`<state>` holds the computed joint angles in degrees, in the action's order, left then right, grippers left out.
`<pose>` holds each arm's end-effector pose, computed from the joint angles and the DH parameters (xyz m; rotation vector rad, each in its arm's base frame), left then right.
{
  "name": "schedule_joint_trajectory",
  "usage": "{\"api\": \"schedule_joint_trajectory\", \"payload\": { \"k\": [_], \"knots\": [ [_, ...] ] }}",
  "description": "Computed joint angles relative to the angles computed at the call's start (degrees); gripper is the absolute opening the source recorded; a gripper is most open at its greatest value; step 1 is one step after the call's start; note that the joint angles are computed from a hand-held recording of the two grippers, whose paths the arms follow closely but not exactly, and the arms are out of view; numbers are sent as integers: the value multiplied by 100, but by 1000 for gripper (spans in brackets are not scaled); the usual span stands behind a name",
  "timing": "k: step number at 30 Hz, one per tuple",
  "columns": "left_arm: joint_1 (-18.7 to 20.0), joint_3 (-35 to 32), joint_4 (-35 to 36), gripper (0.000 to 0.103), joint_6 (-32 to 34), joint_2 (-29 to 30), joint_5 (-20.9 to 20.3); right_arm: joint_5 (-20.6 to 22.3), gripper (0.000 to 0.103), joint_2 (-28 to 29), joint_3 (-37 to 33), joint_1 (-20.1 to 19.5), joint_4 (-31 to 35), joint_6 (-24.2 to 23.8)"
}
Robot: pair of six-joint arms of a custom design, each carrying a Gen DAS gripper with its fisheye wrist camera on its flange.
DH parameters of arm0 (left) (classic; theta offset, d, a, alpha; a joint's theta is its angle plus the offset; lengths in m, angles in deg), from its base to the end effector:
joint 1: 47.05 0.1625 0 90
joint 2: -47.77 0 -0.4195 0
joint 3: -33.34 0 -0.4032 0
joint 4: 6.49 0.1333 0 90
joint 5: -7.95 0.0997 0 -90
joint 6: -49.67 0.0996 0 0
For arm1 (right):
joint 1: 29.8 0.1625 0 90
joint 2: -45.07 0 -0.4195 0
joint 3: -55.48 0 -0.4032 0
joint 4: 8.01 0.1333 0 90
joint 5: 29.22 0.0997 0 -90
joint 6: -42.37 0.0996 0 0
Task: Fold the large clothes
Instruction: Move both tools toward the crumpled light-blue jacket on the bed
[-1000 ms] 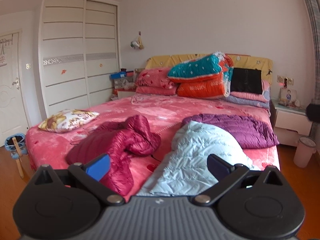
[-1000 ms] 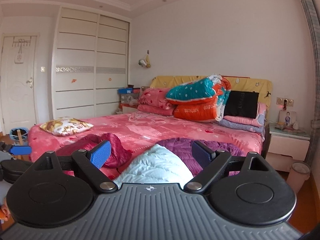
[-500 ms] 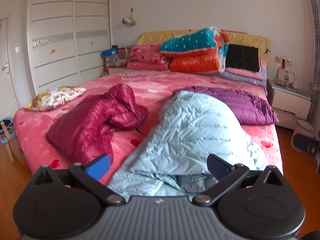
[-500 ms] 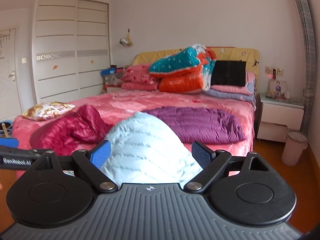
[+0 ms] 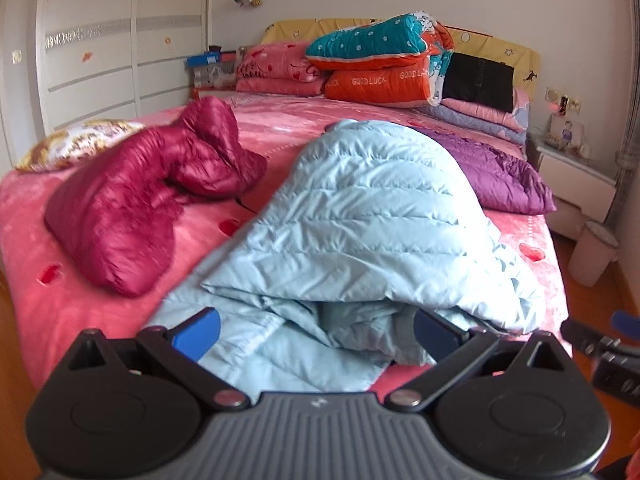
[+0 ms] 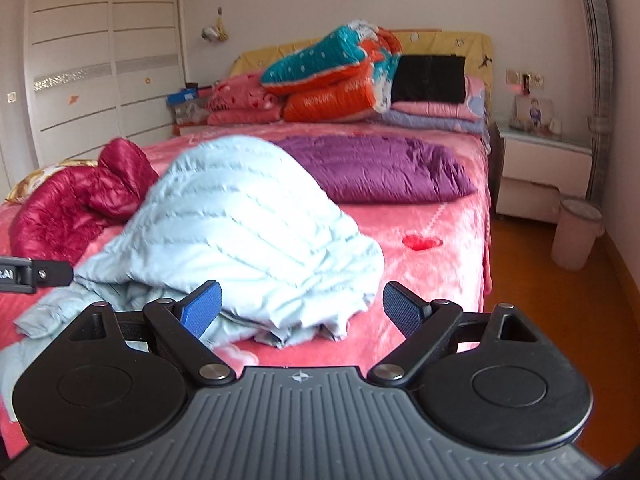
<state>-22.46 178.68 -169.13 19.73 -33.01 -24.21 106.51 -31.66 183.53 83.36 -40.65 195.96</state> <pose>-0.2246 -0.3421 0.1740 0.6264 2.2585 -1.0680 0.2073 -0.3270 0.1393 0.2829 -2.0253 1.3804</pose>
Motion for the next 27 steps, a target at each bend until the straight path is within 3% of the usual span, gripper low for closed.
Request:
{"api": "schedule_joint_trajectory", "payload": {
  "k": [10, 15, 20, 23, 27],
  "knots": [
    [688, -181, -2250, 102, 390, 865, -1156, -264, 103, 210, -30, -545, -16, -100],
    [1111, -414, -2979, 101, 319, 1299, -1762, -517, 103, 151, 114, -725, -113, -380],
    [1475, -664, -3682, 99, 132, 1727, -2085, -763, 103, 21, 189, -848, -42, -359],
    [1632, -861, -3893, 93, 99, 1907, -2090, -868, 103, -39, 175, -937, 95, -196],
    [1845, -1098, -3938, 76, -121, 2045, -2250, -1008, 103, -117, 157, -1082, 296, 57]
  ]
}}
